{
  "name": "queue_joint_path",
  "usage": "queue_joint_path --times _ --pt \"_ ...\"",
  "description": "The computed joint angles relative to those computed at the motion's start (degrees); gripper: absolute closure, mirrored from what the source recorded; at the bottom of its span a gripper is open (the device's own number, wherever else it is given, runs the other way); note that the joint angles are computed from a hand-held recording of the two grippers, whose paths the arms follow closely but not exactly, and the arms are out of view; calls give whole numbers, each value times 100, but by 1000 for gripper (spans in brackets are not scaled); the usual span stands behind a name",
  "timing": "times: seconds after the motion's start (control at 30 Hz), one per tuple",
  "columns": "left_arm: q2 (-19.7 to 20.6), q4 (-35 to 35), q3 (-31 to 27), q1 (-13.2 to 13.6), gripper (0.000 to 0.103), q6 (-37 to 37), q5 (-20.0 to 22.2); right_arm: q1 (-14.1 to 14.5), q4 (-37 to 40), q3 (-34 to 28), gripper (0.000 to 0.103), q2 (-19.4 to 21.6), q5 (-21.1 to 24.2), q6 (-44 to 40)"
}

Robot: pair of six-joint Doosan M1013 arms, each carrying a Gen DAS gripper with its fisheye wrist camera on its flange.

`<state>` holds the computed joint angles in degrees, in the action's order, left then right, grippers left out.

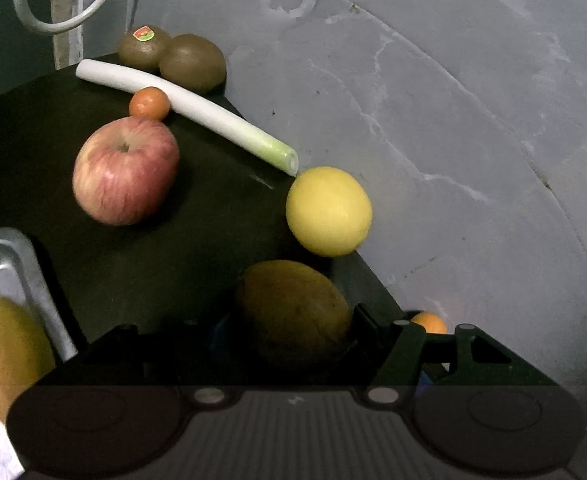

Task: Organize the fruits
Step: 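Grasp the large brown pear with the left tool while the right tool grasps a small brown fruit, then set the brown pear in the tray with the left tool while the right tool releases the small fruit there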

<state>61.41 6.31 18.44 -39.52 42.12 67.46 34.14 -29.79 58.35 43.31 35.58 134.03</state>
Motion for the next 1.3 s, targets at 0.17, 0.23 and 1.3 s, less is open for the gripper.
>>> queue_joint_path --times 0.17,0.23,1.3 --pt "-460 99 845 -64 37 -194 -486 7 -36 281 77 -164 -284 -69" --pt "-626 163 1139 -98 37 -288 -654 20 -83 415 77 -246 -382 -54" --pt "-2838 1873 4820 -692 37 -3623 -1545 496 1724 1406 77 -998 -1202 -2610"
